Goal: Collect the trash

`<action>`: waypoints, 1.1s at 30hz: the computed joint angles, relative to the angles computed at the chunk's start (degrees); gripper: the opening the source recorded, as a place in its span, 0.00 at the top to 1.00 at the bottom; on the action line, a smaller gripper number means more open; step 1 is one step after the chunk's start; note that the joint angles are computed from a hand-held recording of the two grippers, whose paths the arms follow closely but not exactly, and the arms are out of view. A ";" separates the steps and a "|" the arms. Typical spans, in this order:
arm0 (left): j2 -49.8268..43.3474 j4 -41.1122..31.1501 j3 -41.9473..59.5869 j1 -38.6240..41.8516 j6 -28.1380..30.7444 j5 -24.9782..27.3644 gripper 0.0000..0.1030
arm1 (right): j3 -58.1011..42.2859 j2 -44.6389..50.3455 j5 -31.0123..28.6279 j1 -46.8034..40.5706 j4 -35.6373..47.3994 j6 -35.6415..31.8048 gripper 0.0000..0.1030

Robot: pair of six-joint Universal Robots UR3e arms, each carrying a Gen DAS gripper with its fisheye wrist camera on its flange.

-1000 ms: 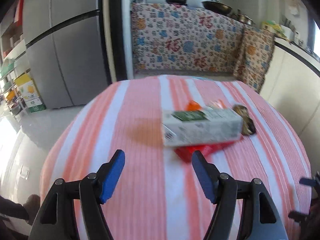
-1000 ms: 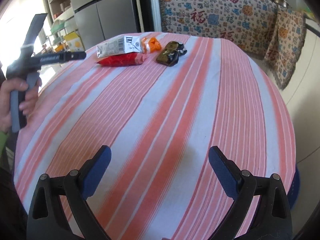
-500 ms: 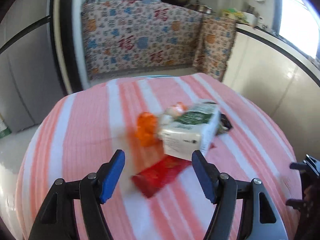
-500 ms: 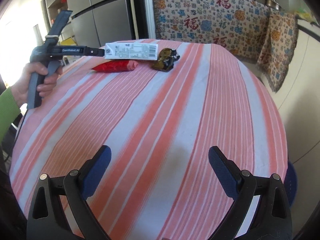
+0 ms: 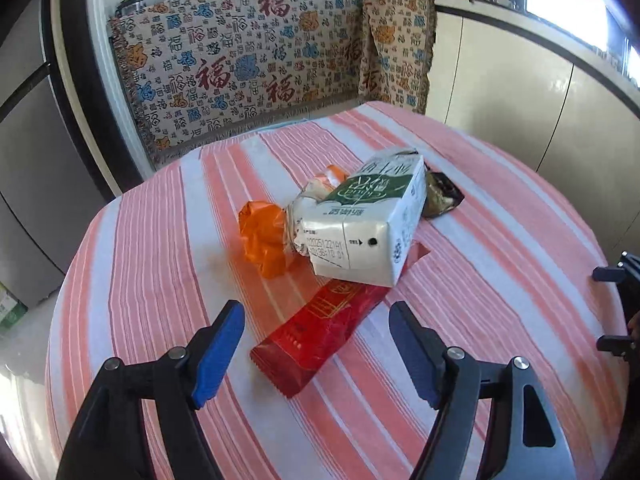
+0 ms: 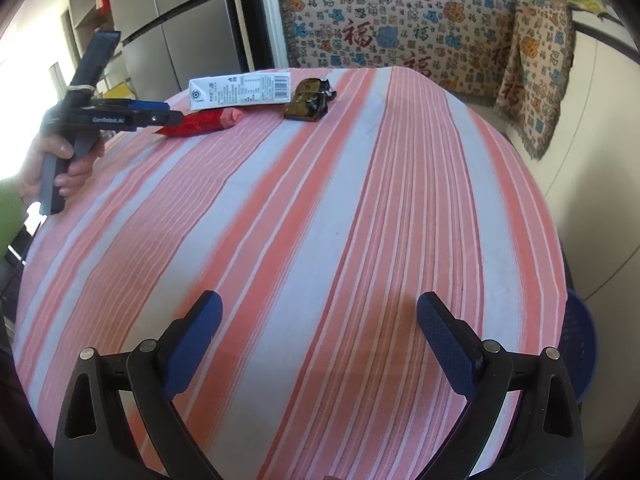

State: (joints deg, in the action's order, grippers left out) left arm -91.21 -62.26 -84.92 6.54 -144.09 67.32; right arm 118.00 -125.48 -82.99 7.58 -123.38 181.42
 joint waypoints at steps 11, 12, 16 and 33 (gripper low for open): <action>6.54 -5.04 -6.26 -2.43 -4.72 -2.35 0.80 | -0.17 -1.96 1.99 -2.78 1.87 -0.82 0.05; 10.32 -5.12 -9.42 -2.36 -6.19 -1.88 0.80 | -0.98 -0.96 2.09 -3.15 1.81 -1.35 0.05; 25.40 -7.90 -19.60 -4.92 -13.64 1.09 0.80 | -7.80 8.52 1.63 -3.36 -0.03 -4.55 0.05; 25.07 6.62 -27.29 -18.39 -19.49 10.50 0.34 | -48.78 54.17 -1.28 0.50 -2.94 -12.25 0.66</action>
State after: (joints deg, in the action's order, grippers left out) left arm -66.14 -55.63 -112.20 -11.85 -163.58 77.82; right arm 69.22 -71.30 -84.27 8.08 -126.32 169.17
